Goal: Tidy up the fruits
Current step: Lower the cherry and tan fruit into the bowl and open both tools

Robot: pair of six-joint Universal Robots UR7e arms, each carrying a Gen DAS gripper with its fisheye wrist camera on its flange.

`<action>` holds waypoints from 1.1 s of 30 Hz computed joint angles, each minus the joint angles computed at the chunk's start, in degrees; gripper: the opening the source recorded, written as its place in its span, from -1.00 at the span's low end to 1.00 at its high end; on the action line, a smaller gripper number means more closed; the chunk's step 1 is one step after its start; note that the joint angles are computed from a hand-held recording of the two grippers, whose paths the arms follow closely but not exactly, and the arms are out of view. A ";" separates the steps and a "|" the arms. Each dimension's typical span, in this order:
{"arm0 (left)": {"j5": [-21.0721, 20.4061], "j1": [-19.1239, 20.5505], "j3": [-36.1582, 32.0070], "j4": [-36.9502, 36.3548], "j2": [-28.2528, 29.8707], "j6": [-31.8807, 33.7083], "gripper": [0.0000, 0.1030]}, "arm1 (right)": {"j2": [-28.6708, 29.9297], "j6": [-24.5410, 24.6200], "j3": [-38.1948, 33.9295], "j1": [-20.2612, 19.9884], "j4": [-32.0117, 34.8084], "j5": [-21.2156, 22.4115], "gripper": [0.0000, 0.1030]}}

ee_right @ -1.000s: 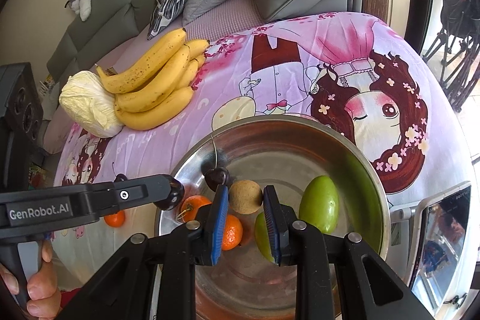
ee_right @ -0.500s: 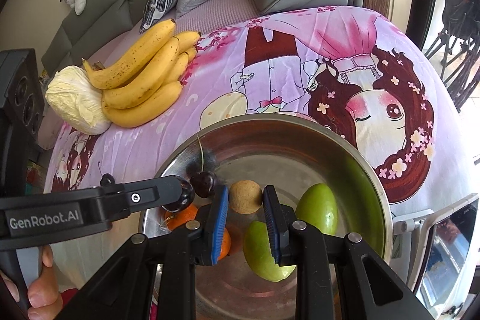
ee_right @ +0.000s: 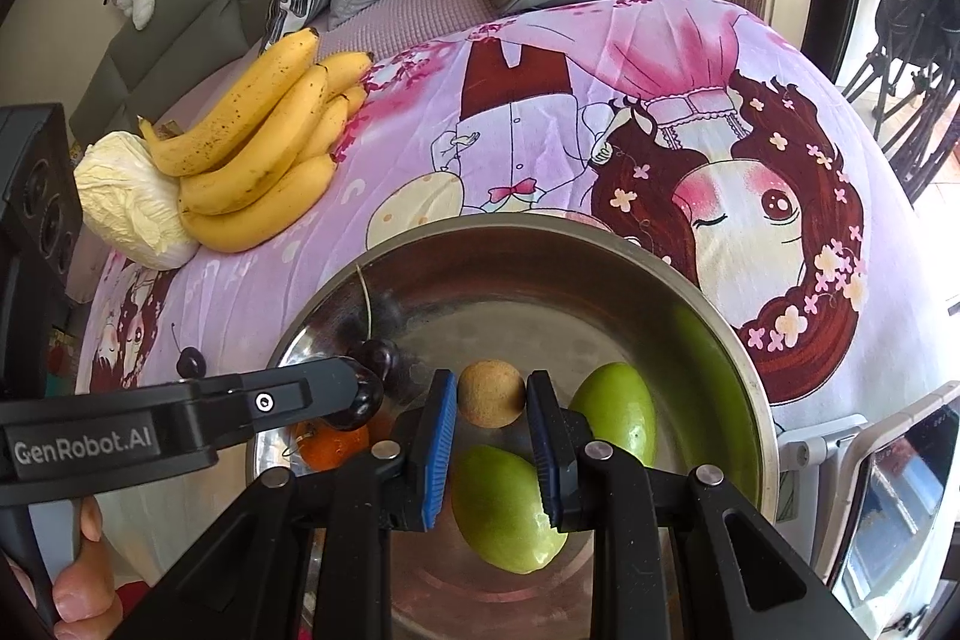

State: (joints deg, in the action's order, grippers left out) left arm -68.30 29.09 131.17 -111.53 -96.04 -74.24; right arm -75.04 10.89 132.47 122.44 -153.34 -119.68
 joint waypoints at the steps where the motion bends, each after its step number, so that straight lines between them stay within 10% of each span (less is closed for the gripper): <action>1: -0.10 0.05 0.06 -0.04 0.04 -0.06 -0.52 | 0.01 0.05 0.06 0.01 0.02 -0.06 -0.49; 33: 0.94 -1.20 -0.38 5.68 -1.89 -3.59 -0.38 | 0.60 1.00 -0.20 0.41 1.38 -1.08 -0.39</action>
State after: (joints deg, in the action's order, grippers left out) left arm -67.36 27.89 130.79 -105.85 -97.93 -77.83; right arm -74.43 11.89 132.27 122.85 -151.97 -120.76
